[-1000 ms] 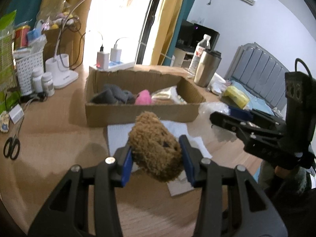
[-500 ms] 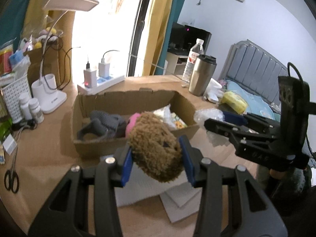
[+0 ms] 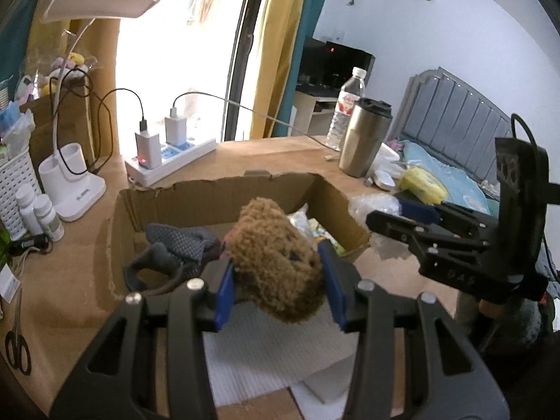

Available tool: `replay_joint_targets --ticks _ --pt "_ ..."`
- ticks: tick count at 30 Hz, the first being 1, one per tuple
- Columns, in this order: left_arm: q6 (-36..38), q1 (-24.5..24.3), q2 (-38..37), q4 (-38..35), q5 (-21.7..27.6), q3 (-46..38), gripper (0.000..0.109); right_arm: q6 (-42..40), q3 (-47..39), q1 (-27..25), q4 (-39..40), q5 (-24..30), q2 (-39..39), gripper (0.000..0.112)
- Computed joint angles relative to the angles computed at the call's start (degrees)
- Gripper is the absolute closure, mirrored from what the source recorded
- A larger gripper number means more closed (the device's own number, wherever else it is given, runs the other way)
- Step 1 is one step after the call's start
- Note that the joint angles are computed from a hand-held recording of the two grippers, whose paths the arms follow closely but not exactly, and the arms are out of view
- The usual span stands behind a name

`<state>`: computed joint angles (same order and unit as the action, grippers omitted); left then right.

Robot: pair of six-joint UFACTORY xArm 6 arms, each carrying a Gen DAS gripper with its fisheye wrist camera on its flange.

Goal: Organize soft objects
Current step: 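Grasp the brown teddy sponge with the left gripper while the right gripper carries bubble wrap to the box, then lower the teddy sponge and bubble wrap into the box and open both grippers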

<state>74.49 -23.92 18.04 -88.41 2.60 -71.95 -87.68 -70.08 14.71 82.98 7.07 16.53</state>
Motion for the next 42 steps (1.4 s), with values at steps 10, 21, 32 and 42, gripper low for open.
replay_joint_targets --ticks 10,21,32,42 --pt "-12.9 1.4 6.1 13.7 0.7 -5.5 0.063 3.3 -5.7 -0.9 -3.8 2.0 4.8 0.066" --pt "-29.7 2.8 12.1 33.5 2.5 -11.3 0.062 7.5 -11.8 -2.0 -8.1 4.7 9.7 0.066" --pt "-36.8 4.9 18.9 40.6 7.4 -20.0 0.062 14.2 -17.4 -2.5 -13.9 5.4 14.7 0.066" --pt "-42.0 5.7 20.9 44.8 9.5 -22.6 0.046 18.2 -19.1 -2.5 -17.3 3.9 16.7 0.048"
